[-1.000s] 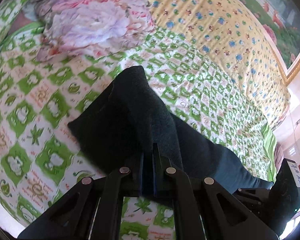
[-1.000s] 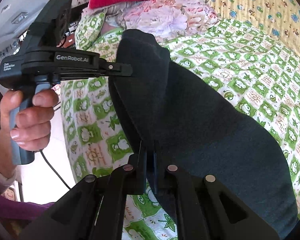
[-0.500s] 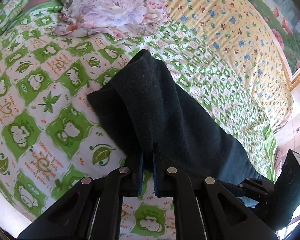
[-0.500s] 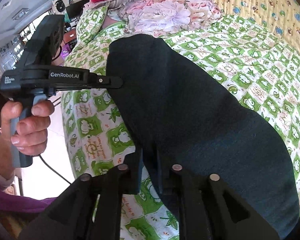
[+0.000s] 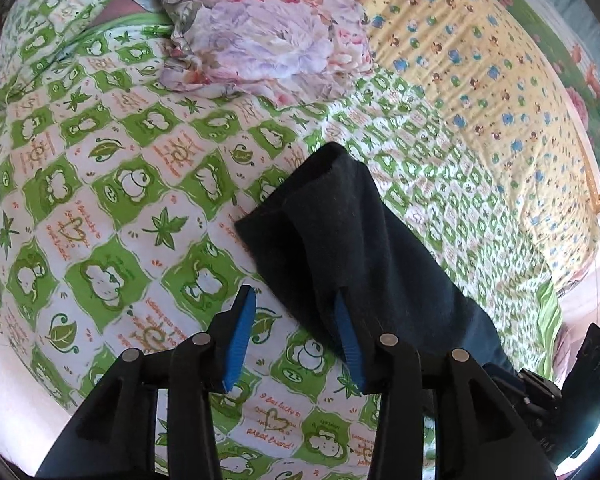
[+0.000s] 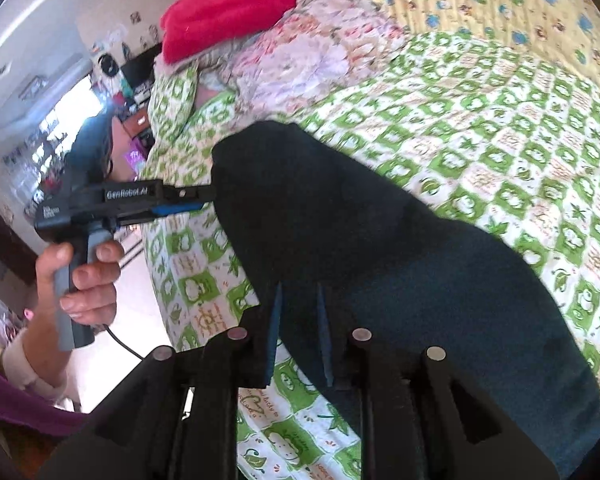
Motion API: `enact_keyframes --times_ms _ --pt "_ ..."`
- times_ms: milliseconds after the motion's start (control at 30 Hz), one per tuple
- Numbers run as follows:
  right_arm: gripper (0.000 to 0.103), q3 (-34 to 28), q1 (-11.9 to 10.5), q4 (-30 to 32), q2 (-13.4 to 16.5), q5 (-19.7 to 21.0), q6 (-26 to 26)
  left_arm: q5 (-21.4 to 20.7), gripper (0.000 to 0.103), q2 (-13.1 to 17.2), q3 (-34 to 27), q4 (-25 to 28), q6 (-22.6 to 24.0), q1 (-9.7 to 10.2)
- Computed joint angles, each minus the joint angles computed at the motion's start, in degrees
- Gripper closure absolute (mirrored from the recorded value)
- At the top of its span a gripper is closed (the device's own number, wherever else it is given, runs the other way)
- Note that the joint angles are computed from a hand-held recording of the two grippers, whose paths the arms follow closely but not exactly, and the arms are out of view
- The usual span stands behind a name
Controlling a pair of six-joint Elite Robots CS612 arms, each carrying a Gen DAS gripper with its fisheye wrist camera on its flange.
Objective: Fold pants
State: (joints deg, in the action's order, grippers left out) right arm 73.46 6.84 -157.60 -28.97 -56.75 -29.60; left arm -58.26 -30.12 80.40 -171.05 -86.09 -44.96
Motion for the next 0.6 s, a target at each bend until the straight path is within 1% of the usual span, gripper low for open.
enact_keyframes --times_ms 33,167,367,400,467,533,600 --pt "0.080 -0.1 -0.2 -0.5 0.0 0.2 0.9 0.0 0.061 -0.1 0.0 0.0 0.0 0.04" --pt "0.070 -0.7 -0.8 -2.1 0.2 0.9 3.8 -0.2 0.060 -0.1 -0.2 0.4 0.1 0.20" --pt "0.070 -2.6 -1.7 -2.7 1.1 1.5 7.9 -0.9 0.059 0.0 -0.7 0.2 0.7 0.51" --pt "0.070 -3.2 -1.9 -2.4 1.4 1.6 8.7 -0.9 0.057 0.1 -0.7 -0.8 0.8 0.59" --pt "0.070 -4.7 -2.4 -1.8 2.0 1.9 10.9 -0.8 0.053 0.1 -0.8 -0.9 0.8 0.72" --pt "0.070 -6.7 -3.0 -0.6 2.9 2.8 13.1 -0.7 0.051 0.0 -0.9 0.1 0.2 0.98" --pt "0.070 -9.0 -3.4 1.9 3.9 3.6 14.5 -1.0 0.051 0.0 -0.9 0.6 -0.5 1.25"
